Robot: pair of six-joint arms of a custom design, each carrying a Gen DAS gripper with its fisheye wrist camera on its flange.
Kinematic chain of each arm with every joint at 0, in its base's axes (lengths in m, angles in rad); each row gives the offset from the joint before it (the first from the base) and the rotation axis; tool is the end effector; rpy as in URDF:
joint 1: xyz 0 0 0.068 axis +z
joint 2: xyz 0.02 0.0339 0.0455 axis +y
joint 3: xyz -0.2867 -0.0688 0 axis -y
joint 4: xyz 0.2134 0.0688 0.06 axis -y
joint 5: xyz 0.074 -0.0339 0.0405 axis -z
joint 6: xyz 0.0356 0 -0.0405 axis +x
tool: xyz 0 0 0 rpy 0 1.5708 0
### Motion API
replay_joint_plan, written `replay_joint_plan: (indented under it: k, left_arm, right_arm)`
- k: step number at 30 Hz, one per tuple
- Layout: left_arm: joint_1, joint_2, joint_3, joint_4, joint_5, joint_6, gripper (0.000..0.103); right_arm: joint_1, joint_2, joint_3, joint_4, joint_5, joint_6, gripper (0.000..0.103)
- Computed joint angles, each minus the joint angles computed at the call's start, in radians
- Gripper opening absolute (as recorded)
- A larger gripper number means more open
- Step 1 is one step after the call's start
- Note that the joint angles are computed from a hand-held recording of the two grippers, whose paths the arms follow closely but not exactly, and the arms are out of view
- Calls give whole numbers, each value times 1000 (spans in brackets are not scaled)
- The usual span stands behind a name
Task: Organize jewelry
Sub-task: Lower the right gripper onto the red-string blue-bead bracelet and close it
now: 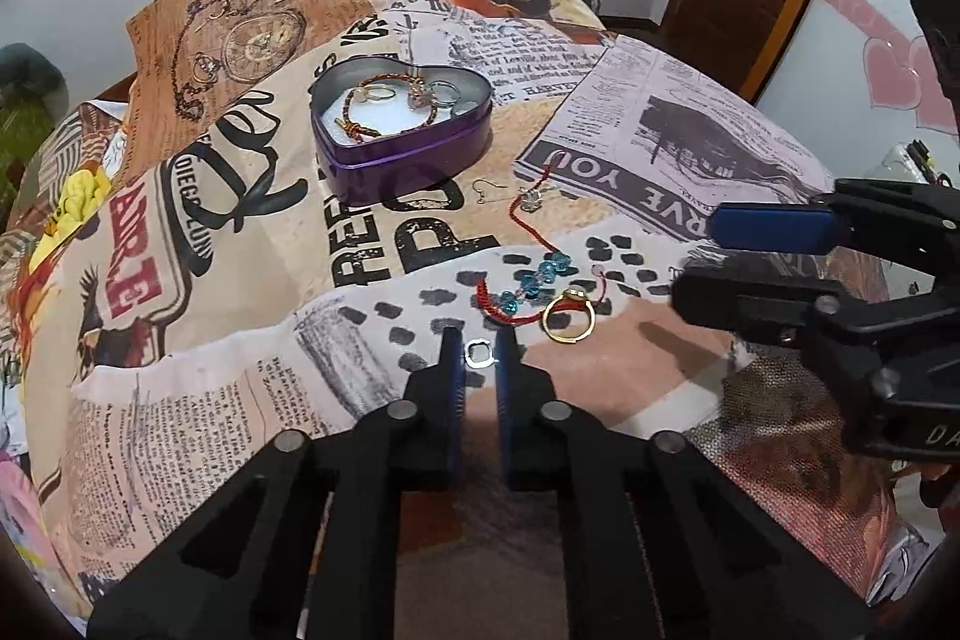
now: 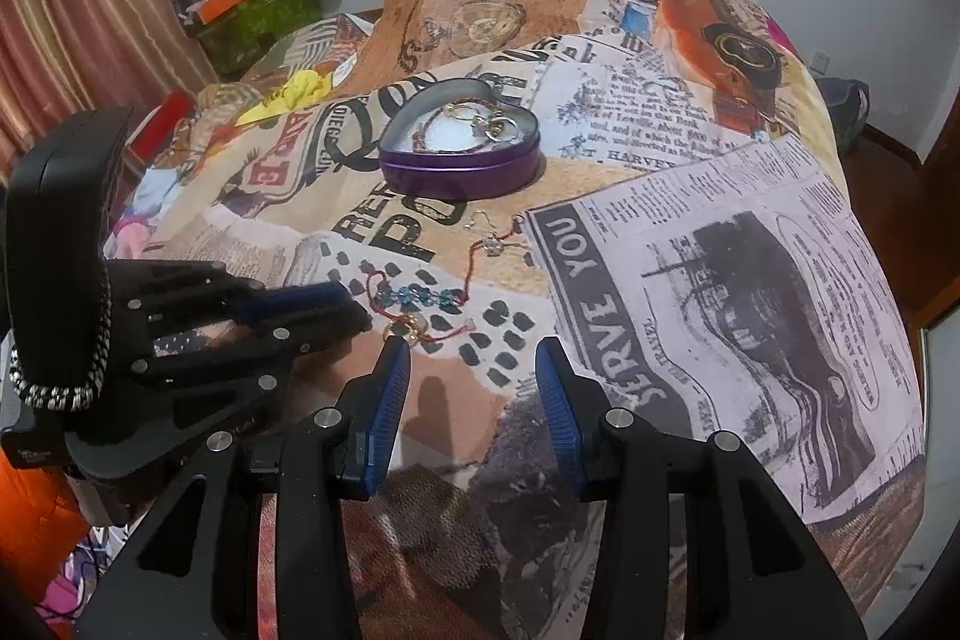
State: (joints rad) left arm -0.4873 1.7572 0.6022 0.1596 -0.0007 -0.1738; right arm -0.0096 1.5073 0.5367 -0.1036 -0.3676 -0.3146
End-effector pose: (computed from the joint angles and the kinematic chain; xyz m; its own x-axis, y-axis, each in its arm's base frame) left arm 0.2420 -0.1282 0.1323 -0.8111 0.2341 -0.5361 0.3327 0.9384 -0.0935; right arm 0.2230 0.0107 0.1631 -0.7858 -0.2812 -0.5508 -0.4263 0.8915 0.1530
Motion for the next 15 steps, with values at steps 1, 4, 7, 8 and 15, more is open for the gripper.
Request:
replay_joint_plan:
  k: [1,4,7,8,15]
  left_arm:
    - [-1,0,-2,3,-2,-2,8]
    - [1,-15,-10,3,-11,-9,7]
    - [20,-47,-37,10,0,-12,7]
    - [31,-64,-49,12,5,-13,7]
    - [90,-163,-100,11,56,2,7]
  right_arm:
    - [8,3,1,3,1,0,40]
    - [40,9,4,10,8,0,40]
    - [73,30,11,19,19,-3,40]
    - [79,40,16,19,19,-4,40]
    - [155,105,49,35,65,-1,40]
